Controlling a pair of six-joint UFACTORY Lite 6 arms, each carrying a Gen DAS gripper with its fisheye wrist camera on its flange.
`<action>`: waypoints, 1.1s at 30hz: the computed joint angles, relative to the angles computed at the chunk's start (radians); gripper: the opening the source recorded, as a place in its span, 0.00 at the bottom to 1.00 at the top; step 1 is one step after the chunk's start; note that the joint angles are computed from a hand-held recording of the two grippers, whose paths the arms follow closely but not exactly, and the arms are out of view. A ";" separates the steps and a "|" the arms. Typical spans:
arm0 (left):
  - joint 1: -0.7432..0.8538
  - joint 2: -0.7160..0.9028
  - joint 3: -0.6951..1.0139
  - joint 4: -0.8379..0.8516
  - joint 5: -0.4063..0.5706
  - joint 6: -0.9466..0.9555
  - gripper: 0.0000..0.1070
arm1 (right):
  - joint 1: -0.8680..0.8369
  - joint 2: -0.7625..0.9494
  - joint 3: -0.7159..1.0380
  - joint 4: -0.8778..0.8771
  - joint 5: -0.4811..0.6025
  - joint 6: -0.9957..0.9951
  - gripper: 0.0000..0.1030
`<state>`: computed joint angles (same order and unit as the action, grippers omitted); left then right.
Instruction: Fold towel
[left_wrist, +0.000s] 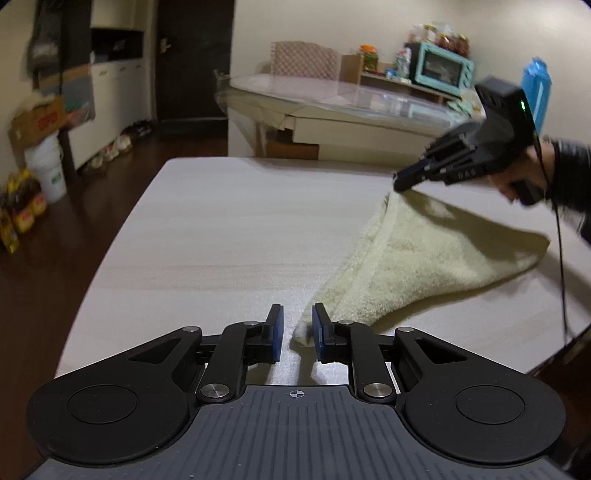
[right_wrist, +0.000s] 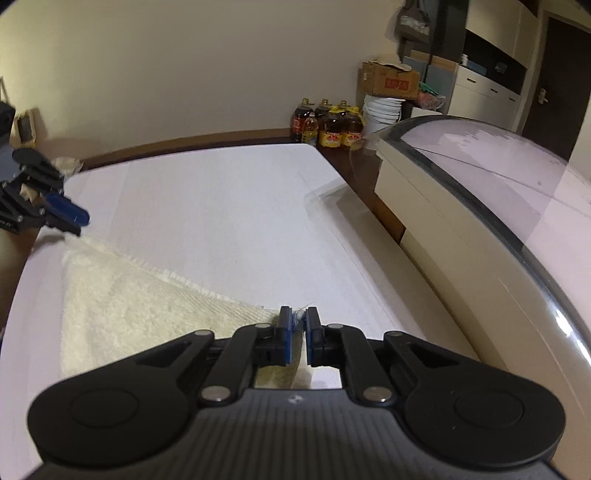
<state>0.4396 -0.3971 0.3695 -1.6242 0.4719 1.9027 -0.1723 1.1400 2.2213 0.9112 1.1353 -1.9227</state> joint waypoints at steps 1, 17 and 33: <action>0.003 0.000 0.002 0.003 0.001 -0.004 0.17 | -0.004 0.011 0.022 0.002 0.017 0.013 0.08; -0.005 0.052 0.063 0.078 -0.016 0.003 0.24 | -0.041 -0.074 -0.097 0.097 0.024 -0.096 0.08; 0.046 -0.015 0.016 0.045 -0.010 0.022 0.24 | -0.070 -0.252 -0.378 0.188 -0.162 -0.149 0.27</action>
<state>0.4857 -0.4123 0.3860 -1.5792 0.4615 1.9245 -0.2425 0.8879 1.8429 1.0990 0.9729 -2.0717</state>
